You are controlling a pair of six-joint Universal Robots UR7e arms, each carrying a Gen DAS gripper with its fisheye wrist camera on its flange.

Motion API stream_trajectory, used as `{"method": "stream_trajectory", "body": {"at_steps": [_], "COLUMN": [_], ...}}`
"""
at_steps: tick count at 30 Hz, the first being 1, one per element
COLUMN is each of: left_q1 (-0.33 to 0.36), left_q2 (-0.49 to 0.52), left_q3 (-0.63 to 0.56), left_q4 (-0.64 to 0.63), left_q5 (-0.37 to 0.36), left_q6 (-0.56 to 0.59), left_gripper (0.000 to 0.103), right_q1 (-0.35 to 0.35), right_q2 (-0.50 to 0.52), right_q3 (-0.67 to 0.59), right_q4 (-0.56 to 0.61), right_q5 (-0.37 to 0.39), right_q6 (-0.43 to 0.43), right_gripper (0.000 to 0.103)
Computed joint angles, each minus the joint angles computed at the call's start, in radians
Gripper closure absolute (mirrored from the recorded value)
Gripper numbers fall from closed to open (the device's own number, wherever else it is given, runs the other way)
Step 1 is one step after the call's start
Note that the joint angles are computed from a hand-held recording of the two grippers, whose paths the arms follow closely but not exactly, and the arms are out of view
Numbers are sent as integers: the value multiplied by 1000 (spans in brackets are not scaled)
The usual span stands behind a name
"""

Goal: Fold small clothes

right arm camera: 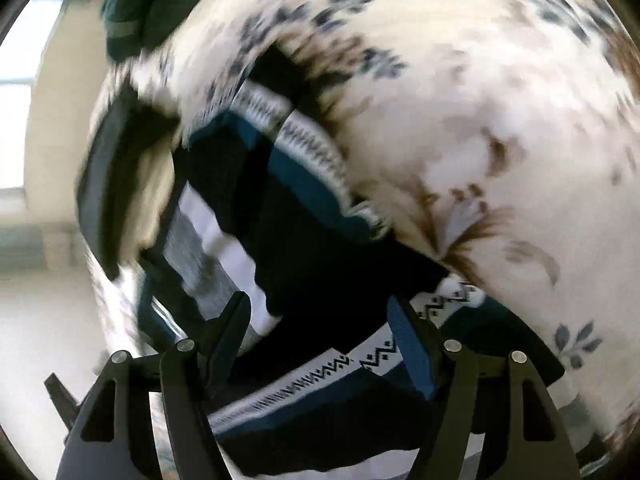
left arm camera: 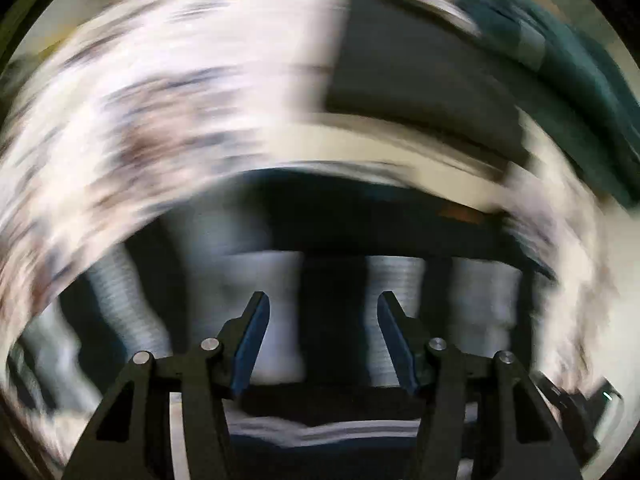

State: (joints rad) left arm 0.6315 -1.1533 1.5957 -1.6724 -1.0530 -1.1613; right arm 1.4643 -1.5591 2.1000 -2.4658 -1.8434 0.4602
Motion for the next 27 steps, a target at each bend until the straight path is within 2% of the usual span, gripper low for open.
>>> {"method": "stream_trajectory", "body": {"at_steps": [1, 4, 6, 8, 10, 11, 13, 16, 17, 18, 19, 20, 23, 27], "left_q1": [13, 43, 49, 54, 69, 73, 83, 76, 73, 72, 71, 73, 85, 110], "left_q2": [63, 265, 423, 550, 641, 674, 741, 811, 813, 816, 819, 824, 793, 760], "left_q3": [-45, -221, -385, -526, -634, -674, -759, -837, -830, -826, -827, -831, -789, -741], "left_q4": [-59, -118, -63, 3, 57, 80, 136, 182, 170, 161, 166, 159, 81, 3], "left_q5": [-41, -148, -175, -201, -231, -236, -254, -252, -255, -261, -259, -258, -270, -312], "left_q6": [100, 342, 500, 626, 697, 716, 775, 846, 873, 892, 891, 894, 879, 813], "left_gripper": [49, 49, 49, 49, 49, 49, 50, 52, 67, 93, 97, 97, 99, 99], "right_q1": [-24, -140, -208, -249, -287, -307, -337, -362, -366, -370, -373, -378, -384, -387], "right_q2": [-21, -69, -75, -68, -58, -50, -33, -17, -15, -14, -12, -14, -32, -68], "right_q3": [20, 95, 136, 167, 189, 204, 226, 242, 247, 251, 256, 256, 260, 259], "right_q4": [-37, -162, -234, -305, -371, -411, -472, -528, -540, -545, -551, -546, -522, -485], "right_q5": [43, 247, 358, 423, 485, 520, 568, 608, 614, 620, 626, 625, 606, 567], "right_q6": [15, 73, 118, 148, 173, 192, 232, 263, 271, 277, 282, 277, 260, 232], "right_gripper": [31, 45, 45, 45, 47, 55, 59, 67, 72, 73, 78, 85, 92, 94]}}
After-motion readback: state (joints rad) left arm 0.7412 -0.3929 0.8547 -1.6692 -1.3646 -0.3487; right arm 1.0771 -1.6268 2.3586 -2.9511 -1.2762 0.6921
